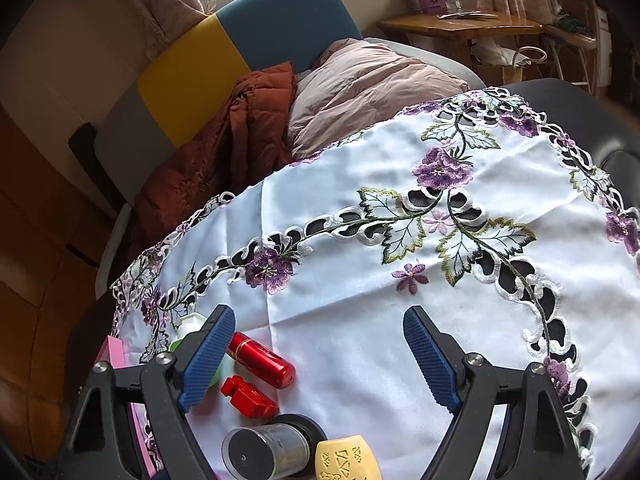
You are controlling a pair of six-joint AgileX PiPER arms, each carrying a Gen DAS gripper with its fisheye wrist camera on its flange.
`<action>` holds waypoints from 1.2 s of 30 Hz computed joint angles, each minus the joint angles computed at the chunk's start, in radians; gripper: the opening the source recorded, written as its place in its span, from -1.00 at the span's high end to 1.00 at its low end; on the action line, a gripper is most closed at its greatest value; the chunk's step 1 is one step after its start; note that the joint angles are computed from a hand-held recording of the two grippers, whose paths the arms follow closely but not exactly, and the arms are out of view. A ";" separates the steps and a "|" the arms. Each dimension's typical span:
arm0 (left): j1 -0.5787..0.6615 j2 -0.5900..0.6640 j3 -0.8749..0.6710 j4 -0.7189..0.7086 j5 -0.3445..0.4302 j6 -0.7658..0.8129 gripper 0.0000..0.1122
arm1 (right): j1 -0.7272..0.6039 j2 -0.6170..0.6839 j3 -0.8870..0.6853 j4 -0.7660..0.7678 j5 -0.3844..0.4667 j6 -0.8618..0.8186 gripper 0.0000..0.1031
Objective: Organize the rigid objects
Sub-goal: 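Grasp the small red block with the right gripper while the left gripper holds the magenta cup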
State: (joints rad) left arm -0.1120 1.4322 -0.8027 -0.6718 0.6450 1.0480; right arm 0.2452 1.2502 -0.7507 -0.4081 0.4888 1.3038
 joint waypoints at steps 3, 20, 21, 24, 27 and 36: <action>0.016 0.001 0.016 -0.044 -0.001 0.049 0.16 | -0.012 0.002 0.005 0.024 -0.004 -0.019 -0.67; 0.078 0.041 0.008 -0.145 0.063 0.132 0.15 | 0.070 0.088 -0.069 0.278 -0.110 -0.438 -0.10; 0.078 0.040 0.010 -0.148 0.062 0.136 0.15 | 0.086 0.108 -0.087 0.289 -0.100 -0.471 -0.03; 0.083 0.036 0.016 -0.154 0.062 0.146 0.15 | 0.105 0.153 -0.118 0.346 -0.074 -0.557 0.03; 0.081 0.036 0.014 -0.151 0.063 0.137 0.15 | 0.089 0.168 -0.120 0.462 -0.084 -0.686 0.05; 0.086 0.040 0.012 -0.160 0.069 0.152 0.15 | 0.081 0.309 -0.276 0.603 0.094 -0.958 0.25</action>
